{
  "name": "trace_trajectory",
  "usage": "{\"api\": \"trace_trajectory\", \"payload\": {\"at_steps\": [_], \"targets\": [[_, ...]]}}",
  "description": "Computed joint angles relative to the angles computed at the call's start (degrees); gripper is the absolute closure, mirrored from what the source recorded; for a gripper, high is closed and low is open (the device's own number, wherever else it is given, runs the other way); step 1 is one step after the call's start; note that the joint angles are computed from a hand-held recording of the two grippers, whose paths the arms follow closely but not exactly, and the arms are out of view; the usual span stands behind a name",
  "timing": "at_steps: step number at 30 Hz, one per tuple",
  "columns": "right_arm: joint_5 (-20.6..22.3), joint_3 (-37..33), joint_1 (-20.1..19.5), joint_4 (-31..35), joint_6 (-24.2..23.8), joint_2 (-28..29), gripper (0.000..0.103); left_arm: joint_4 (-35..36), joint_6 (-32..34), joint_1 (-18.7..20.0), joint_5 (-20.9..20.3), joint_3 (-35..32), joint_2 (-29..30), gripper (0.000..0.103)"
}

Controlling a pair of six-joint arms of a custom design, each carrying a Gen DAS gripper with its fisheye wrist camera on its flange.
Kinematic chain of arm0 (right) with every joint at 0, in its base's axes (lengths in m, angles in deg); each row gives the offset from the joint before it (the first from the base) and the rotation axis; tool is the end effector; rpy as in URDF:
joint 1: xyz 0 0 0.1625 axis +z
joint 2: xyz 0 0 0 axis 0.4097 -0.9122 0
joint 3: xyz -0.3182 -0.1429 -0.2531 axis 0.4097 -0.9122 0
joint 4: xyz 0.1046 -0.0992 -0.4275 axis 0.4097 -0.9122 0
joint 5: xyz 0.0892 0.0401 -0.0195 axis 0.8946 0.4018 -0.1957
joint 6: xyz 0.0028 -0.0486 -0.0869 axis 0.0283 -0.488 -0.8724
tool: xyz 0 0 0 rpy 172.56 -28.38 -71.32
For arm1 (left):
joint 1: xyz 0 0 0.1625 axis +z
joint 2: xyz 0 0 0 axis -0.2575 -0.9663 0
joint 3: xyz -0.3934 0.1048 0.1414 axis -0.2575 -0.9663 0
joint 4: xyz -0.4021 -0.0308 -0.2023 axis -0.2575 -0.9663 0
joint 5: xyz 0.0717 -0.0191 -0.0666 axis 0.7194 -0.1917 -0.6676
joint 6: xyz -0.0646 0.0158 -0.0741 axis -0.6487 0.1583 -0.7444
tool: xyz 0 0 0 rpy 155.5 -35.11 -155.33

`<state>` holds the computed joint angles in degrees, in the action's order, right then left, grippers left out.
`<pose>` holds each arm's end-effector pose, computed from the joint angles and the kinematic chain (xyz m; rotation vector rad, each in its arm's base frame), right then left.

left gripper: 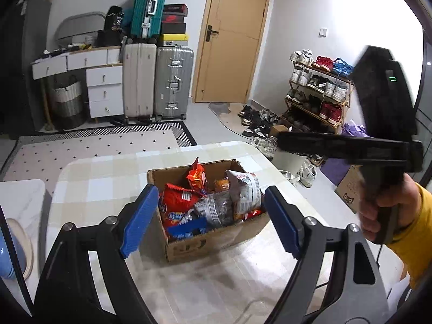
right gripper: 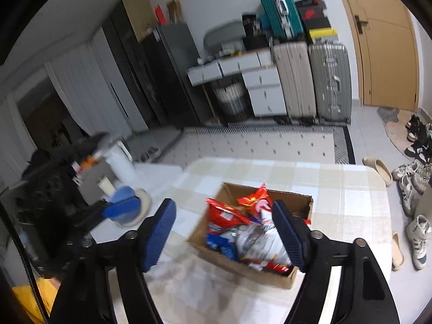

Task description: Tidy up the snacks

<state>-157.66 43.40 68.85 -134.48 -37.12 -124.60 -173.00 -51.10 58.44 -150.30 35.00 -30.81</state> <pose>0.1547 -0.5575 0.4789 0.6461 -2.5984 1.1142 -0.4350 -0.6633 0.2389 1.0532 2.4893 -0.9292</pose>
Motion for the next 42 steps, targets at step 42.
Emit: {"api": "trace_trajectory", "payload": {"at_steps": [42], "targets": [[2.3, 42.7, 1.8, -42.1, -12.2, -35.1, 0.001, -8.9, -15.9, -22.5, 38.8, 35.4, -26.8, 0.001]]}}
